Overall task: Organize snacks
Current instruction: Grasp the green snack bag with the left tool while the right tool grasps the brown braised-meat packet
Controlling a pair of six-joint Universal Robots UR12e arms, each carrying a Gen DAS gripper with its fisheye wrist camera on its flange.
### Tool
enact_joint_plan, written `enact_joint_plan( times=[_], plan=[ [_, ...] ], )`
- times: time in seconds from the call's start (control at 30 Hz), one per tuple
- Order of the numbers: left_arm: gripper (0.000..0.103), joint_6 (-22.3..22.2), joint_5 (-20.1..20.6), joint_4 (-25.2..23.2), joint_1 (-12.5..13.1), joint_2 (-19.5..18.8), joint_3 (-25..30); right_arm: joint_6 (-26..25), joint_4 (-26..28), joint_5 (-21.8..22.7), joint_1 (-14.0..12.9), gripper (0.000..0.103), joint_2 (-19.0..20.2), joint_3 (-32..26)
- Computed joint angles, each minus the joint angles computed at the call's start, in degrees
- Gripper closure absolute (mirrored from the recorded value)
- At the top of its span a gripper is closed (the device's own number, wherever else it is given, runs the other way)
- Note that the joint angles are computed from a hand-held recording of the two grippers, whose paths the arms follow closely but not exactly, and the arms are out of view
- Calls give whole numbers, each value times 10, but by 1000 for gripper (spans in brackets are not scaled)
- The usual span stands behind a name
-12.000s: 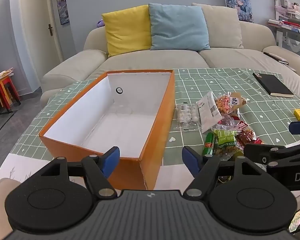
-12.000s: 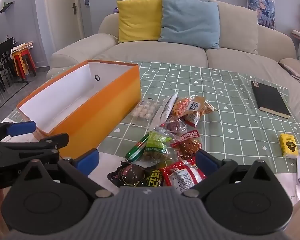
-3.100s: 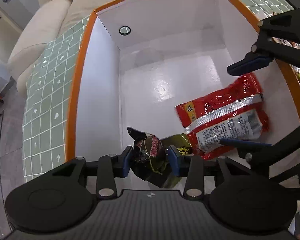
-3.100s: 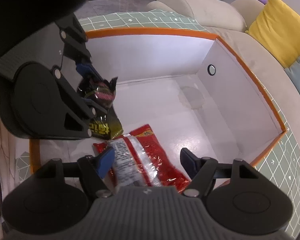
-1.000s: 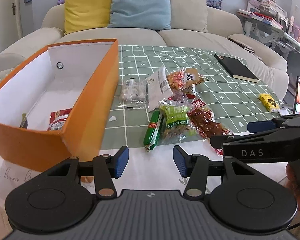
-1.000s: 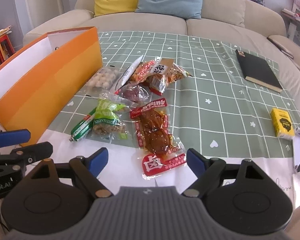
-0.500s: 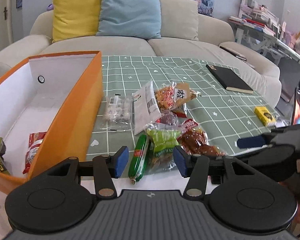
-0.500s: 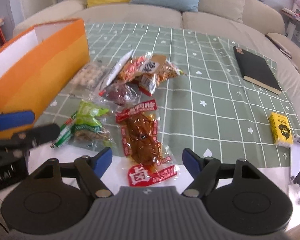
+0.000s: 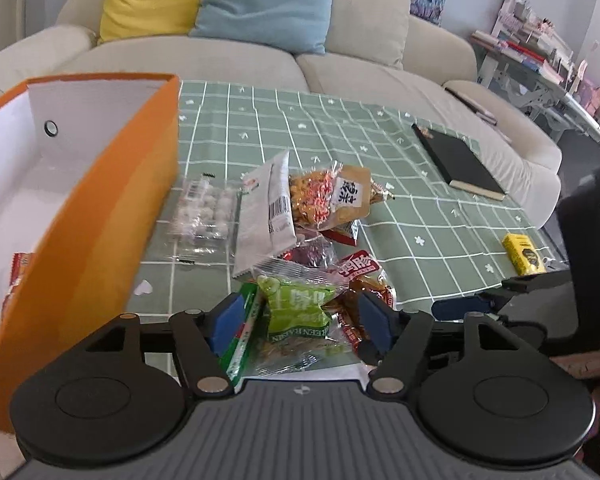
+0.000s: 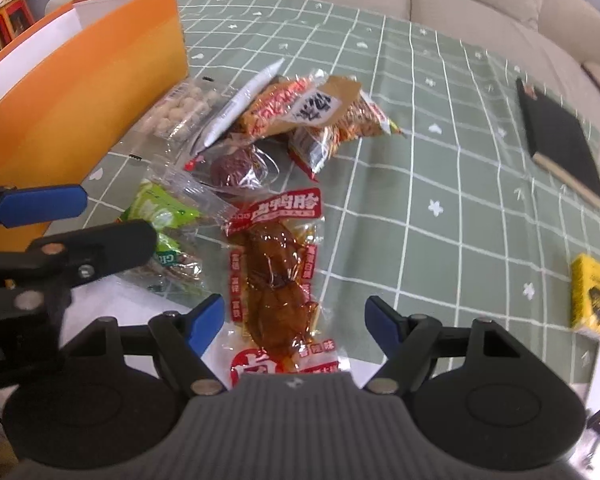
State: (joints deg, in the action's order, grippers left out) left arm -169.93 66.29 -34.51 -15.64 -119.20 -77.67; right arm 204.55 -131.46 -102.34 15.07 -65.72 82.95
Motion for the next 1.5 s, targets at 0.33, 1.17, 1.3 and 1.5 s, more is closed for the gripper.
enact_joint_plan(
  times=[0.33,1.17,1.3,1.5],
  plan=[
    [25,-5,39,-75,-12,-22,41,18,-6,27,-6,28,9,-3],
    [58,22,78,-80,-21,-29,55,15,-21,11,-1,59,10,-3],
    [59,11,71,-86,-17,-25,53,9,-23,1,2,62,11,-5],
    [60,11,79,-90,-14,-17,52,-3,-35,-16,8,69,9,-5]
  ],
)
